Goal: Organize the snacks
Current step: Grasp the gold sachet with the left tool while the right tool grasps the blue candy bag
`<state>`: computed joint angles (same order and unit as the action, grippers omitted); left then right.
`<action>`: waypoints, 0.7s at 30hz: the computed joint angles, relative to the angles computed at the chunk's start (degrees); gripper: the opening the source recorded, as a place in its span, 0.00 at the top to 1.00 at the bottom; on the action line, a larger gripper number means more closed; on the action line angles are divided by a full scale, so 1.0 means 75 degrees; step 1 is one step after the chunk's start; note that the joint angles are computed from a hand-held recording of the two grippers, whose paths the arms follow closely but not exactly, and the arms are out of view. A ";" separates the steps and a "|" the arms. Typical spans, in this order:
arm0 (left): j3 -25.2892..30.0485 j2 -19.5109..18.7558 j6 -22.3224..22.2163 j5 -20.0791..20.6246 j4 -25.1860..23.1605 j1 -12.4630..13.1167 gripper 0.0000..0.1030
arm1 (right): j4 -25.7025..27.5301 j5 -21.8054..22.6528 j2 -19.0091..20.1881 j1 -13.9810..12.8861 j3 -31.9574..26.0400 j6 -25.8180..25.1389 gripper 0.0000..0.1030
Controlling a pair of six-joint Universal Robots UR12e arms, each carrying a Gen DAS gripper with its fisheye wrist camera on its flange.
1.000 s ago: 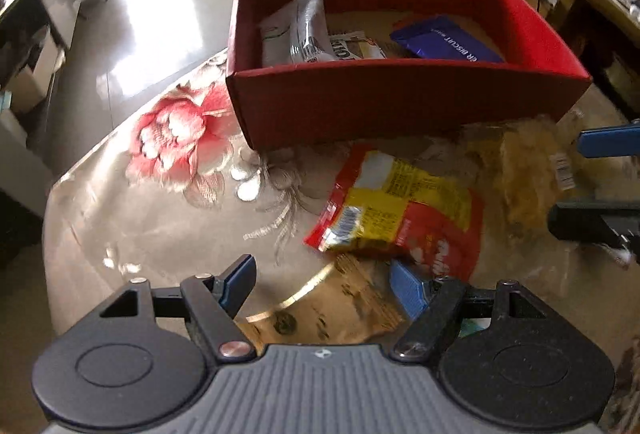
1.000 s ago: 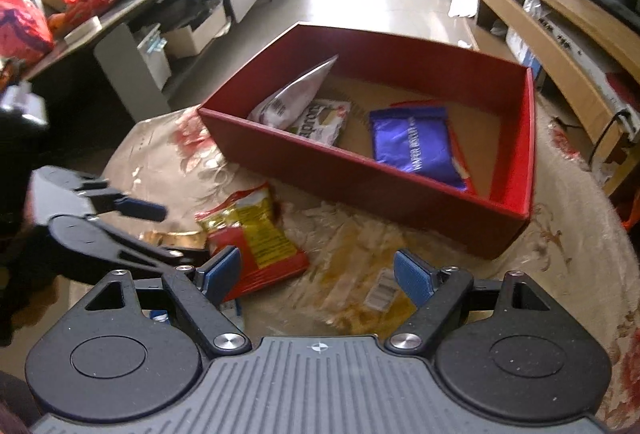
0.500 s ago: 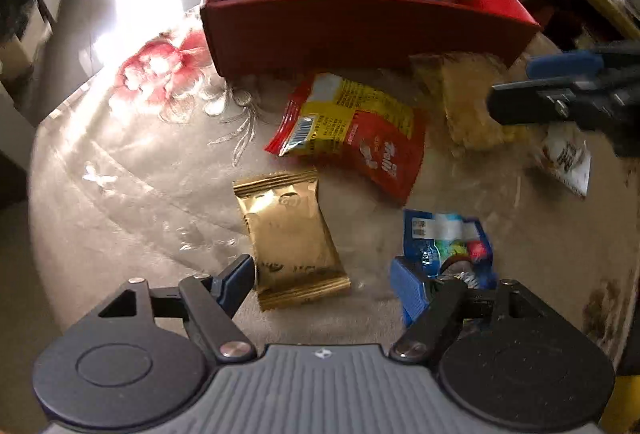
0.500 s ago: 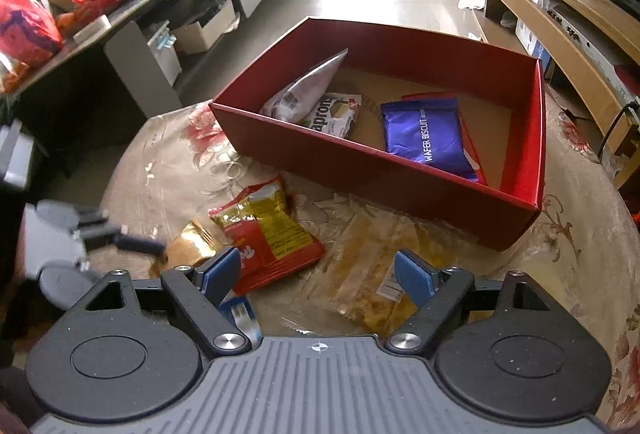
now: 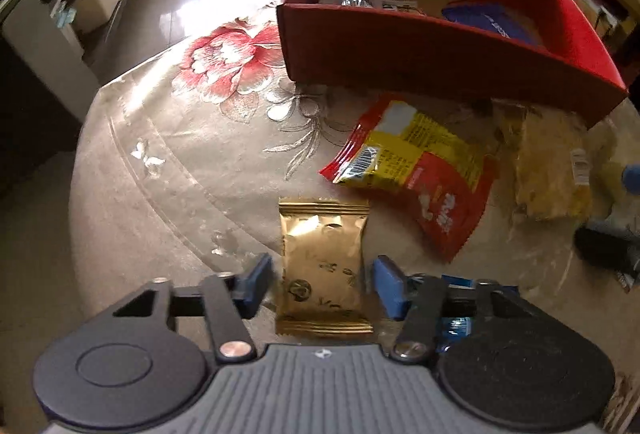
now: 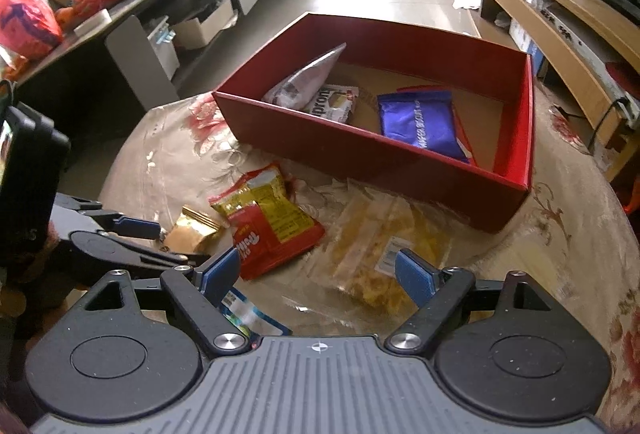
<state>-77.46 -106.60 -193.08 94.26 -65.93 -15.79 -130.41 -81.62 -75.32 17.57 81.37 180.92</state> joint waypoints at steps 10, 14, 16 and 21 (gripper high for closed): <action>-0.0579 0.0487 -0.0887 -0.0048 0.0203 0.0065 0.61 | 0.0475 -0.0362 -0.0144 0.0234 0.0246 0.0020 0.14; -0.0814 0.0682 -0.1195 -0.0135 0.0316 0.0143 0.61 | 0.0742 -0.0299 -0.0089 0.0373 0.0233 0.0158 0.14; -0.0885 0.0745 -0.1262 -0.0173 0.0358 0.0169 0.61 | 0.0819 -0.0338 -0.0054 0.0457 0.0229 0.0313 0.14; -0.0955 0.0816 -0.1343 -0.0278 0.0391 0.0194 0.61 | 0.0933 -0.0025 -0.0012 0.0510 0.0305 0.1050 0.13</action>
